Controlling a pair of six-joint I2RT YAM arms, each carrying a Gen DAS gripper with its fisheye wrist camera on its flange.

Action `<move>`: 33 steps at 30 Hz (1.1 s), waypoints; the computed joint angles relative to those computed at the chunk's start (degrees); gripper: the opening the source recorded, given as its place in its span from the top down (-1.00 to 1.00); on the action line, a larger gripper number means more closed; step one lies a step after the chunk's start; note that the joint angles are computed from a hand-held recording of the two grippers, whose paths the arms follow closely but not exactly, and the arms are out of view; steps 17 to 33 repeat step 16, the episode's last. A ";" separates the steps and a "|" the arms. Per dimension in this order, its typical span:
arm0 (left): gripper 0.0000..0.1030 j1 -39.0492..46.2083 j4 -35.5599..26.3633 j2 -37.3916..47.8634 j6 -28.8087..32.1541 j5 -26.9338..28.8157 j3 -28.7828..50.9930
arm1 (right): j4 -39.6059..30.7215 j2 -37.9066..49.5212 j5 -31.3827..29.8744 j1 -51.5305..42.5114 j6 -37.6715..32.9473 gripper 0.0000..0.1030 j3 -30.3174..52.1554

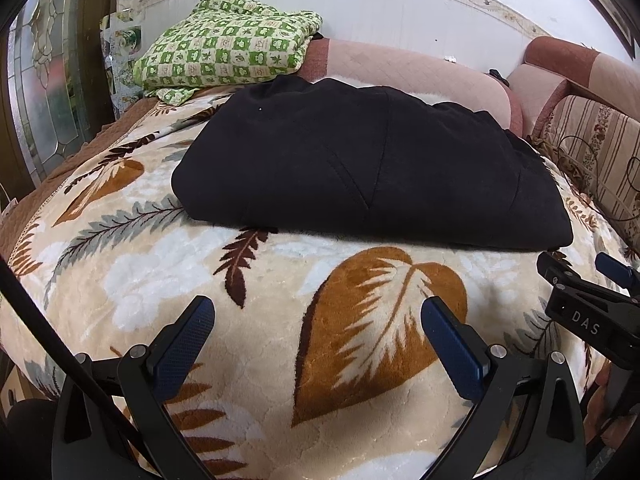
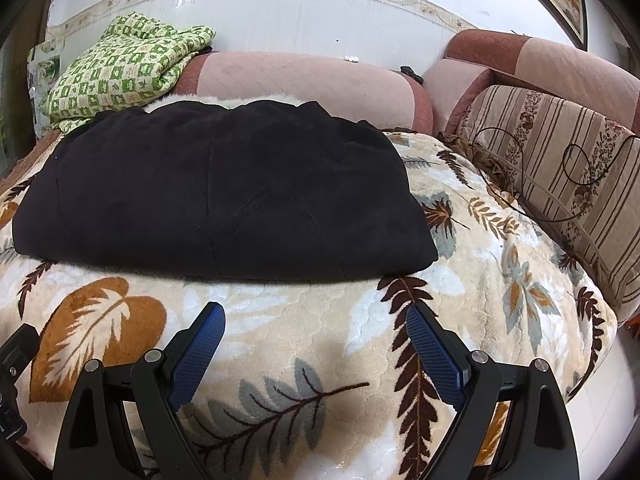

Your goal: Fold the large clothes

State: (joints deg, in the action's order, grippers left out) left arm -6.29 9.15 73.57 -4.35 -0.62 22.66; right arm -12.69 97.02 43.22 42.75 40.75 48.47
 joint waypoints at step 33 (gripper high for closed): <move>-0.99 -0.28 -0.13 1.38 0.62 0.26 -0.08 | 0.39 -0.31 0.73 0.50 -0.44 -0.84 -0.26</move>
